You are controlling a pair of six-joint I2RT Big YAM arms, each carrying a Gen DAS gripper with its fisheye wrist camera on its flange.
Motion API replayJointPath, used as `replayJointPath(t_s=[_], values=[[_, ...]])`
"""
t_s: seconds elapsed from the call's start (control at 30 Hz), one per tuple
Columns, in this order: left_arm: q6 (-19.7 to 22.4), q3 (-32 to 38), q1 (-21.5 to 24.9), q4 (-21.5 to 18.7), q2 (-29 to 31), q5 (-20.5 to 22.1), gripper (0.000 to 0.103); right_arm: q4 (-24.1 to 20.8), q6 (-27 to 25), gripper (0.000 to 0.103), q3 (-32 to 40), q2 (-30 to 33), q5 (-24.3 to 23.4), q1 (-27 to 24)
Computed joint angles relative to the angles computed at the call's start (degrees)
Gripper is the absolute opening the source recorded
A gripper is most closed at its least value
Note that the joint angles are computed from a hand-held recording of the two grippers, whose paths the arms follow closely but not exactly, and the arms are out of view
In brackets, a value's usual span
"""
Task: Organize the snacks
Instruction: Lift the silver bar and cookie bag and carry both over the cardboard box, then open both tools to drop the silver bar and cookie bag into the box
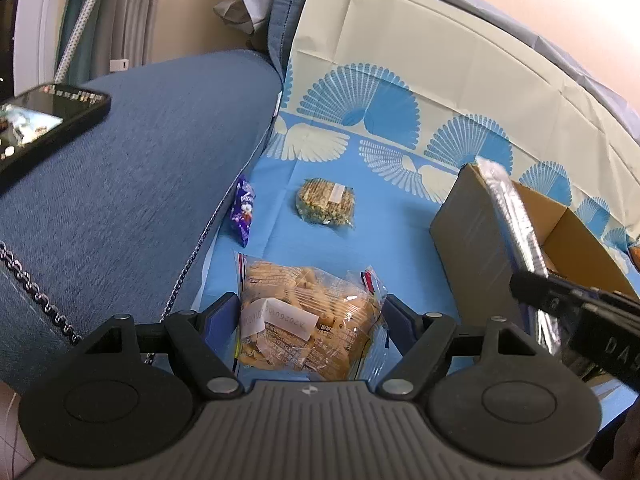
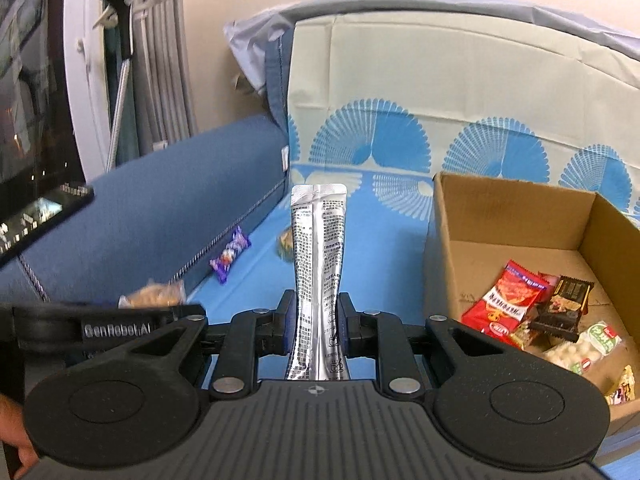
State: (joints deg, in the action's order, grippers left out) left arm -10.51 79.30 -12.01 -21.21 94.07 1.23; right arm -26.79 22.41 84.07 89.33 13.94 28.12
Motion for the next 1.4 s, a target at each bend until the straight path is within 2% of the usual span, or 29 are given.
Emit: replayJointPath(t_s=[0.37, 0.63, 0.8, 0.9, 0.93, 1.03, 1.07, 1.17, 1.23, 1.27, 1.33, 1.4], values=[[-0.7, 7.1, -5.3, -1.5, 1.4, -1.7, 0.081, 4.4, 4.0, 0.022, -3.8, -4.5, 4.1, -3.1], [-3.1, 20.2, -11.4, -4.2, 7.4, -1.5, 0.081, 4.8, 12.2, 0.022, -7.3, -7.2, 15.4, -6.9], [-3.1, 29.9, -15.5, -6.3, 12.4, -0.5, 0.082, 3.5, 18.1, 0.022, -8.7, -7.5, 19.8, -9.1], [-3.0, 36.0, -17.5, -9.1, 15.8, -1.0, 0.086, 2.4, 21.3, 0.023, -8.7, -7.2, 22.0, -9.9], [-2.9, 37.3, -17.9, -9.7, 16.6, -1.1, 0.087, 1.9, 22.0, 0.024, -8.7, -7.1, 22.7, -10.1], [-3.0, 38.5, -18.5, -10.0, 17.3, -0.3, 0.095, -1.6, 24.3, 0.039, -8.1, -6.6, 24.0, -10.3], [-2.5, 37.5, -18.5, -9.4, 16.8, -0.5, 0.097, -2.2, 25.1, 0.050, -8.1, -6.6, 24.1, -10.3], [-0.5, 31.4, -18.1, -4.8, 14.0, -1.6, 0.097, -2.2, 25.1, 0.059, -8.1, -6.4, 24.0, -10.2], [0.7, 25.4, -17.2, 0.2, 11.1, -1.5, 0.094, -2.1, 24.5, 0.063, -7.9, -6.0, 23.8, -10.0], [1.1, 22.6, -16.6, 2.4, 9.8, -1.3, 0.088, -2.2, 24.2, 0.063, -7.7, -6.0, 23.9, -9.8], [1.7, 18.9, -14.7, 3.2, 7.8, 1.1, 0.073, -2.2, 23.3, 0.065, -7.5, -5.8, 24.0, -9.3], [2.1, 16.0, -12.4, 2.7, 6.1, 4.2, 0.050, -2.3, 22.2, 0.066, -7.1, -5.4, 23.7, -9.1]])
